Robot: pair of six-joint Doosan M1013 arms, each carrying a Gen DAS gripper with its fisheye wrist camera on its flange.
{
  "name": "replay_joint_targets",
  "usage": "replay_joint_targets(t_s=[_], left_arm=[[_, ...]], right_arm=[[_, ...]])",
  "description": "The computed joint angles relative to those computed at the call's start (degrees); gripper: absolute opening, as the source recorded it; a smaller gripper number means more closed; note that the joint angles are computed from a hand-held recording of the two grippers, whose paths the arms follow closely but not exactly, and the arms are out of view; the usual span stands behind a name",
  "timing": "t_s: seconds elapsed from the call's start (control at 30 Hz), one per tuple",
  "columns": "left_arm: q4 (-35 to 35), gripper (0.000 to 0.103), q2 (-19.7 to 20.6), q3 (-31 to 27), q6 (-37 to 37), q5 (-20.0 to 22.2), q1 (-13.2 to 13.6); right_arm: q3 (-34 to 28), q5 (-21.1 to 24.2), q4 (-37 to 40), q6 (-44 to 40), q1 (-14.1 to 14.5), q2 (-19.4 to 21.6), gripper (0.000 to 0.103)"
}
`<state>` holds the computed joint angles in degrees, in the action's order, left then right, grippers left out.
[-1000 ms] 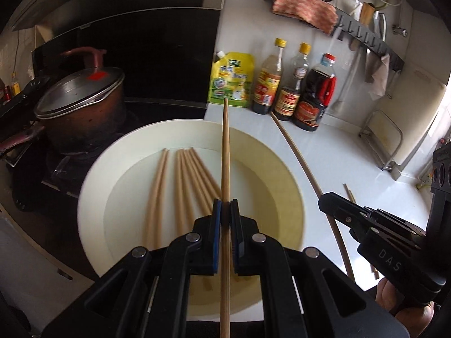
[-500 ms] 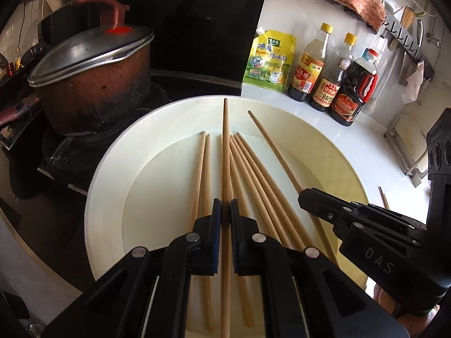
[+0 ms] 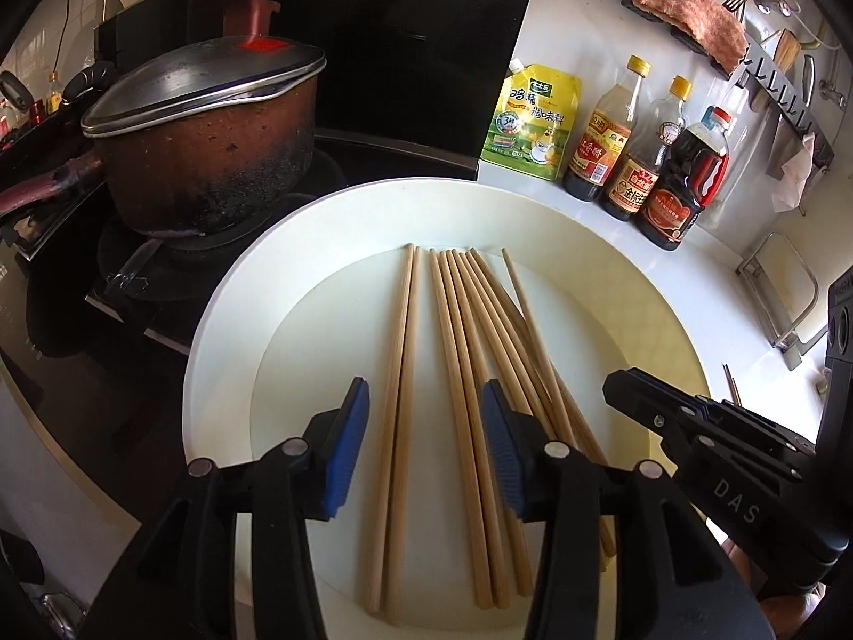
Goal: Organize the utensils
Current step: 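Open the right tool over the basin while the left tool releases its chopstick, then move both open tools back toward the last two chopsticks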
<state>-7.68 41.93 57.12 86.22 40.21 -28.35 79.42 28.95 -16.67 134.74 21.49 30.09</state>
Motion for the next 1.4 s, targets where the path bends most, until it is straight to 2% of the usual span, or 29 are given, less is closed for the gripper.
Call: replay_joint_targets(t_s=[0.2, 0.47, 0.7, 0.9, 1.03, 1.2, 1.27, 1.4], left_arm=[[2.2, 0.053, -1.7, 2.8, -1.3, -1.5, -0.6], [4.3, 0.054, -3.7, 5.6, -3.6, -2.6, -1.4], [7.2, 0.058, -5.6, 7.9, -4.9, -4.6, -3.1], [9.1, 0.064, -6.6, 9.1, -5.1, -5.8, -5.2], [8.2, 0.066, -6.9, 9.5, -3.0, -5.9, -6.6], [5.9, 0.066, -6.7, 9.5, -0.3, -5.7, -8.6], [5.5, 0.066, -6.9, 10.0, -0.3, -6.8, -9.5], [3.4, 0.074, -7.0, 10.5, 1.5, -8.3, -11.1]], right_arm=[[3.1, -2.0, -2.1, 3.4, 0.1, -2.0, 0.013], [7.5, -5.5, -5.8, 8.7, 0.2, -5.2, 0.015], [11.3, -7.4, -13.9, 16.8, 0.6, -8.3, 0.02], [16.0, -6.9, -22.7, 25.8, 0.6, -11.7, 0.025], [19.9, -5.0, -30.2, 33.5, 0.7, -14.4, 0.033], [24.4, -1.0, -36.2, 40.5, 0.2, -17.9, 0.034], [26.2, 0.6, -38.4, 43.2, -0.2, -19.1, 0.036], [29.3, 4.5, -41.6, 47.4, -1.0, -20.9, 0.039]])
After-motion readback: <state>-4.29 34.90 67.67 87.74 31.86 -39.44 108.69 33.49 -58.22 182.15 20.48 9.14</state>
